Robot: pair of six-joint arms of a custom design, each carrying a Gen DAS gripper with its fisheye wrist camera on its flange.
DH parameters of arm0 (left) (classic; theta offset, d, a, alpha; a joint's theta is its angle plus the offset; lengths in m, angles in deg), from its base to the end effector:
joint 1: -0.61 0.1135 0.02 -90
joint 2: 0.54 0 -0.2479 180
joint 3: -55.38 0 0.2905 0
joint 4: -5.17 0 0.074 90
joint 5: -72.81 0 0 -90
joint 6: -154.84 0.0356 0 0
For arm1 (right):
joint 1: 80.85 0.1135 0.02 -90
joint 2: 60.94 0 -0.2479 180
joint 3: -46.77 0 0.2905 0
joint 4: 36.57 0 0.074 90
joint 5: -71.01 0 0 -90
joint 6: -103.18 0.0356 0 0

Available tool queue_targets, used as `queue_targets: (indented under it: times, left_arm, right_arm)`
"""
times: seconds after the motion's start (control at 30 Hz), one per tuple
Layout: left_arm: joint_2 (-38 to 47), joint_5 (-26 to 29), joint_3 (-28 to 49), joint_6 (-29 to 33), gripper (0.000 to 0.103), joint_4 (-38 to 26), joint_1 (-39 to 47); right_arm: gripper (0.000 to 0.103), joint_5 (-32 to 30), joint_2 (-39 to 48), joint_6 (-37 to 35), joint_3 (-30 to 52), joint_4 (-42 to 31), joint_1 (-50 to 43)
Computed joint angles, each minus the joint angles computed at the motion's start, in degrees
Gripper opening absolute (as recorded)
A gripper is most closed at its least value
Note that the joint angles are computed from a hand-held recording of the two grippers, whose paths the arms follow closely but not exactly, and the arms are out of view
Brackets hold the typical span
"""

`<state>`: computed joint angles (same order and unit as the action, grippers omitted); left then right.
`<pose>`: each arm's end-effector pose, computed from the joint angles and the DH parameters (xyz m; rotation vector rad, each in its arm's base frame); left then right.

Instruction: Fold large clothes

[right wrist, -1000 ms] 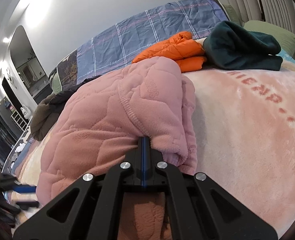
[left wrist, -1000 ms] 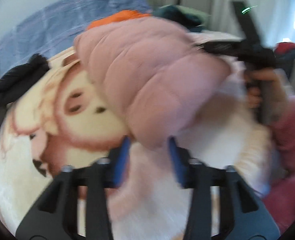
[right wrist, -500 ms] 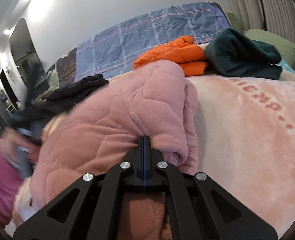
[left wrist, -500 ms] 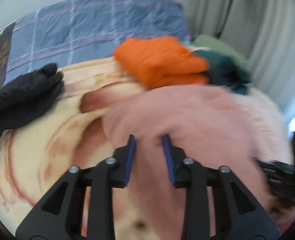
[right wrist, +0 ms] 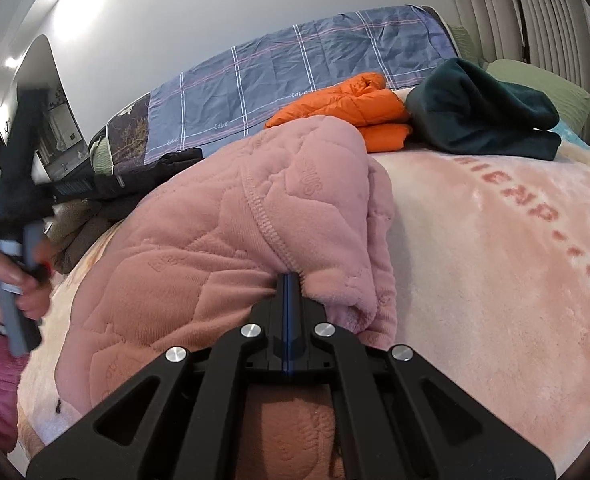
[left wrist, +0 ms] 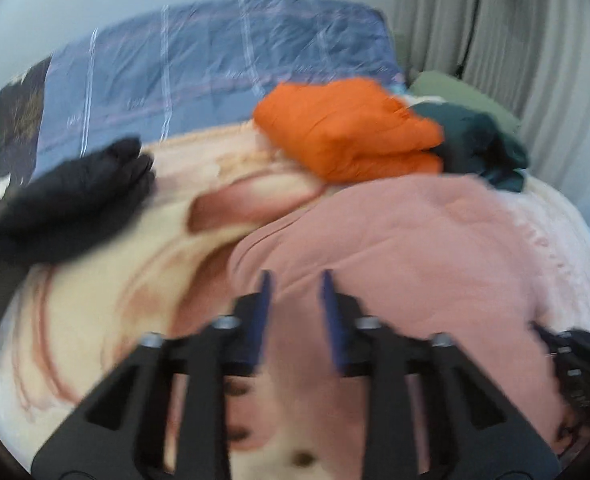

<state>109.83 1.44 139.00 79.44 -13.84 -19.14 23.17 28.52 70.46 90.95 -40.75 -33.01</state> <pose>0.4111 -0.1597 0.1380 0.8442 2.2005 -0.4283 0.2106 0.1969 0.0787 0.4820 2.1178 0.1266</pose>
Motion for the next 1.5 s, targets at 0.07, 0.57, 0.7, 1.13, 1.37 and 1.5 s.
queue_targets:
  times: [0.07,0.57,0.7,1.13,1.37,1.5]
  left_arm:
    - [-4.2,4.8,-2.1,0.4,0.013,-0.5,-0.7]
    - [11.9,-10.0,12.0,6.2,0.017,-4.8,-12.2]
    - [11.2,-11.2,11.4,6.6,0.017,-4.5,-12.7]
    - [10.2,-12.1,10.0,6.9,0.017,-3.6,-12.9]
    - [10.0,-12.4,9.7,6.9,0.017,-3.1,-13.0]
    - [9.7,-12.5,9.2,6.8,0.017,-2.5,-13.1]
  right_arm:
    - [0.0,0.5,0.4,0.6,0.8,-1.4,0.2]
    - [0.0,3.0,2.7,0.9,3.4,-4.6,1.6]
    - [0.0,2.5,2.3,0.7,2.9,-4.0,1.3]
    - [0.017,2.5,-15.1,10.8,-11.5,3.2,6.8]
    - [0.065,6.5,-12.1,27.8,-6.7,-15.6,12.4]
    - [0.0,14.4,-11.1,32.9,-3.0,-22.0,16.4]
